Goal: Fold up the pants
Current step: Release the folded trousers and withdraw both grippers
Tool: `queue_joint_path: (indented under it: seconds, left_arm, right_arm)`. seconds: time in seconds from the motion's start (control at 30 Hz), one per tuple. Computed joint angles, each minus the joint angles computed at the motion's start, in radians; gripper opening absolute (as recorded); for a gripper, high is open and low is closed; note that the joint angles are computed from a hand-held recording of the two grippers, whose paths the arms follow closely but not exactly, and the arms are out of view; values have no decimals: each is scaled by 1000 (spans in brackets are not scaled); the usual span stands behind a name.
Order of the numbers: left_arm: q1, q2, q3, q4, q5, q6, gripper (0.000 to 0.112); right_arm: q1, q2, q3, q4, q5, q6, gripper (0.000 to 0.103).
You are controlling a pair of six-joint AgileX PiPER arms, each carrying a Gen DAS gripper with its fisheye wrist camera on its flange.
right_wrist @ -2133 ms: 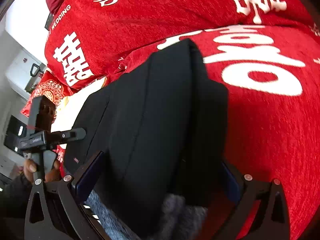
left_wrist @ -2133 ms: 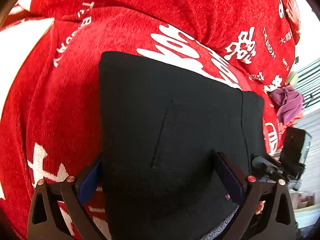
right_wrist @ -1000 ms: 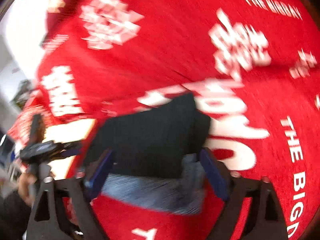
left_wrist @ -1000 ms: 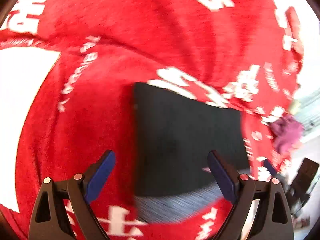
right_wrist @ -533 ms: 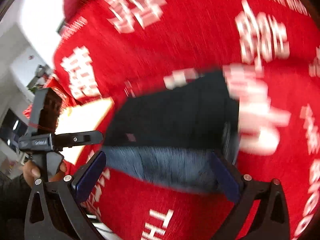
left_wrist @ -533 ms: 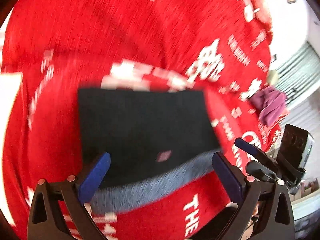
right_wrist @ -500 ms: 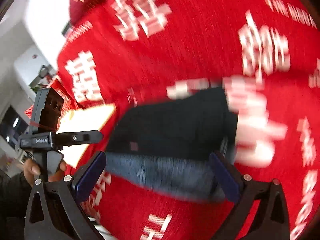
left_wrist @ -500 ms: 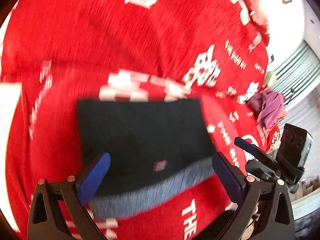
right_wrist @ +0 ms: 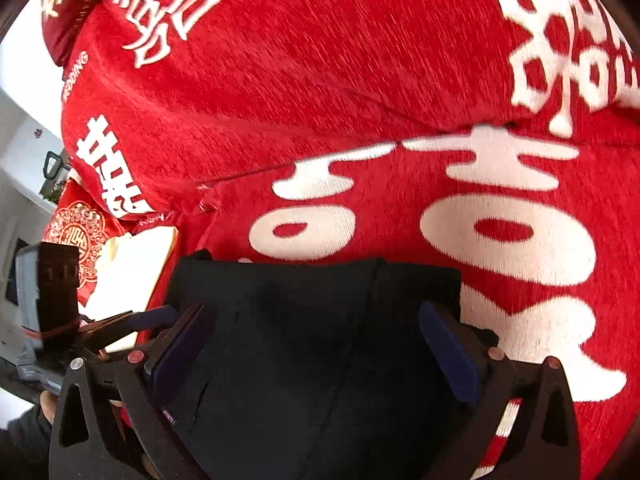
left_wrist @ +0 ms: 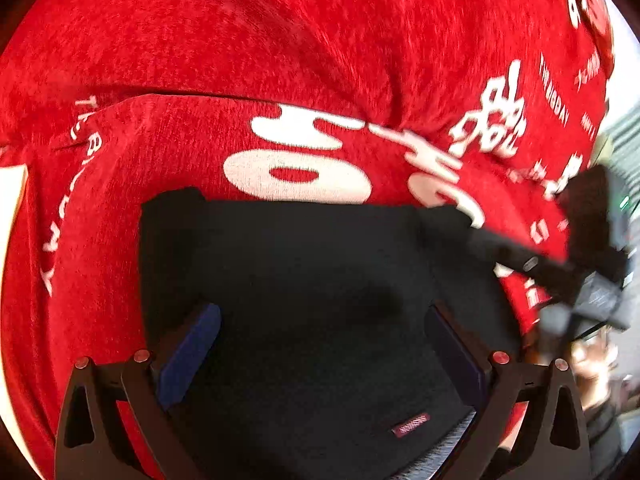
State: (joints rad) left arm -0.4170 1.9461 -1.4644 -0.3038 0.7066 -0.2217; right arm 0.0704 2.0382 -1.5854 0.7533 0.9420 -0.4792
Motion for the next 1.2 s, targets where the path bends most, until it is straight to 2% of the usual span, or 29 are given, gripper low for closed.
queue_joint_path:
  seconds: [0.1,0.2,0.3,0.37,0.43,0.6,0.73,1.0,1.2]
  left_arm:
    - [-31,-28,-15,117,27,-113,102]
    - [-86,-105,24,263,31,-248,102]
    - [-160,-155,56,446,75,-411,102]
    - [-195,-181,78,508,98,-480,102]
    - [-217,-207,103,536,111,-530,102]
    - [-260,-282,188,582,99,-623,102]
    - [-279,-311,234,548,99,-617,102]
    - [-374,-370,294,682,133,-769,102]
    - [-397,-401,301,685,154,-784,102]
  right_arm:
    - [1,-47,18,-32,-13,51,103]
    - [17,-224,157,-79,-97,58,103]
    - [94,-378,266,-322,-191,214,103]
    - [158,-474,338,-509,-230,365,103]
    - [204,-522,368,-645,-208,496,103]
    - [283,-583,428,-812,-141,675,103]
    - [341,-605,468,-876,-101,756,103]
    - [443,-611,497,-961,-52,876,103]
    - [455,-614,506,-965,-40,900,103]
